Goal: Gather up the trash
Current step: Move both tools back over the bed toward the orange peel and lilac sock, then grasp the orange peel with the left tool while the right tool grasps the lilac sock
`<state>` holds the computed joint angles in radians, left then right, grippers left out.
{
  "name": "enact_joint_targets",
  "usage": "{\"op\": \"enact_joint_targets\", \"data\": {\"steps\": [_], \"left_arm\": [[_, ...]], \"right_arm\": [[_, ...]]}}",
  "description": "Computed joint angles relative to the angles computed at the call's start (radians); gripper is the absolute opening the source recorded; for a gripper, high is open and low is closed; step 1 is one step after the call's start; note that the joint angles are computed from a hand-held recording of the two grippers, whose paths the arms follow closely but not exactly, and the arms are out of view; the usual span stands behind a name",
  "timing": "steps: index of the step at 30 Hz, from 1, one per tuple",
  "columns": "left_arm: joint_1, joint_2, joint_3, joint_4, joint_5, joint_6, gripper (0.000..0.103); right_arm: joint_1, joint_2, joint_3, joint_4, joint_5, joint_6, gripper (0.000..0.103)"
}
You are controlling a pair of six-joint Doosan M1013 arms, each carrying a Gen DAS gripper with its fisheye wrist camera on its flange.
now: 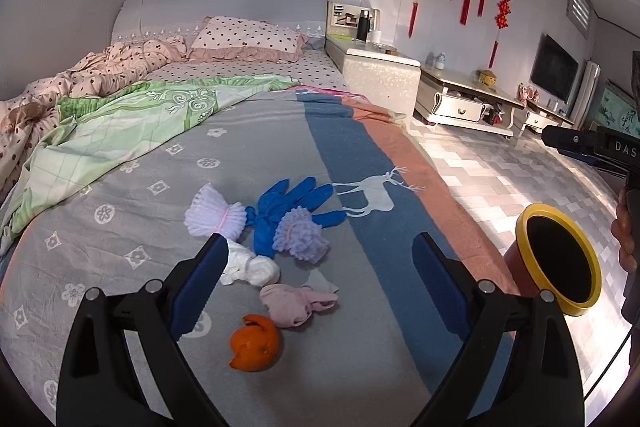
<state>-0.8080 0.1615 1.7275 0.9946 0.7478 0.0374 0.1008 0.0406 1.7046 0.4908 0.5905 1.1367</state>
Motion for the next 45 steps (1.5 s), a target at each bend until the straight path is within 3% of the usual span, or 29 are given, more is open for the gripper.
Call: {"op": "enact_joint_targets", "data": {"steps": [6, 14, 37, 40, 45], "left_arm": [[0.011, -0.027, 0.058, -0.013, 0.017, -0.039, 0.089], [0.037, -0.042, 0.121, -0.050, -0.012, -0.069, 0.089], [0.124, 0.036, 0.158, -0.239, -0.218, 0.068, 0.088], [0.133, 0.043, 0.157, -0.260, -0.238, 0.088, 0.086], [0.141, 0.054, 0.153, -0.282, -0.262, 0.126, 0.071]], "right_arm": [[0.056, 0.044, -0.020, -0.021, 0.020, 0.015, 0.063], [0.111, 0.110, -0.048, -0.033, 0.044, 0.013, 0.063], [0.197, 0.313, -0.172, -0.016, 0.207, -0.026, 0.062], [0.205, 0.331, -0.184, -0.025, 0.219, -0.021, 0.062], [0.213, 0.358, -0.200, -0.030, 0.244, -0.017, 0.055]]}}
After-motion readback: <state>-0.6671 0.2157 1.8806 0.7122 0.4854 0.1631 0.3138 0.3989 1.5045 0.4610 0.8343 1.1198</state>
